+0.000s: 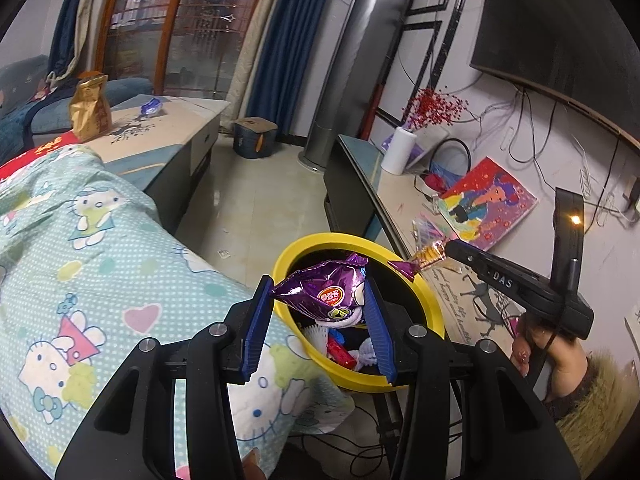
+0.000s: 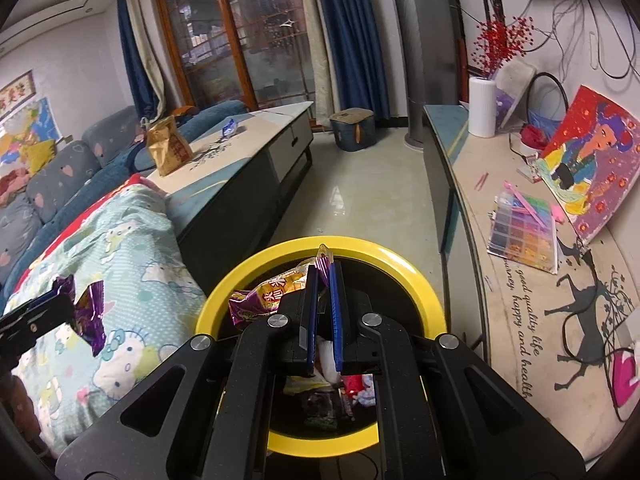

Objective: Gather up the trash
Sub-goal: 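Carry the purple and gold wrappers over the yellow bin, then open the left tool over the bin while the right tool releases its wrapper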

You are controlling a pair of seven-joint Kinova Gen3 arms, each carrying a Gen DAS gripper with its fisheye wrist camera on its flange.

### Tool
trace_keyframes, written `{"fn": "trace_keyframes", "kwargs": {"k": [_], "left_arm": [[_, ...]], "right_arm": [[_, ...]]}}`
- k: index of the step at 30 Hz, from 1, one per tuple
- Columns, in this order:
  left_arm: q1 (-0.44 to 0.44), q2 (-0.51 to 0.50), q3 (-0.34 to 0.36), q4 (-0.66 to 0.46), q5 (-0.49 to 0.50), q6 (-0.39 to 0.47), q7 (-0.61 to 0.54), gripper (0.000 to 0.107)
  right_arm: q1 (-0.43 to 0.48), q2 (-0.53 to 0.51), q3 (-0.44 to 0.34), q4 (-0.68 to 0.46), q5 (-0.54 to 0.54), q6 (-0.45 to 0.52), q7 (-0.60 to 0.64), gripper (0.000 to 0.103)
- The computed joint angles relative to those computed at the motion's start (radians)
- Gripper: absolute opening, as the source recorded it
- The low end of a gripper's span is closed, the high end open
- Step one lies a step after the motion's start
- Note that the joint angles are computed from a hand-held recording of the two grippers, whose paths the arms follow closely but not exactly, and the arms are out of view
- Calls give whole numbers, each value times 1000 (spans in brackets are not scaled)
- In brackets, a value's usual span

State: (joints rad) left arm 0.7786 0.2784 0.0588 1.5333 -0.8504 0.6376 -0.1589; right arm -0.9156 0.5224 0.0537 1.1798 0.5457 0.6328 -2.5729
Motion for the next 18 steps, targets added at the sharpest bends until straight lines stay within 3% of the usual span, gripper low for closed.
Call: {"fn": "trace_keyframes", "kwargs": {"k": [18], "left_arm": [[20, 111, -20, -115, 151, -6, -209, 44]], "right_arm": [[14, 13, 11, 16, 27, 35, -76, 4]]}}
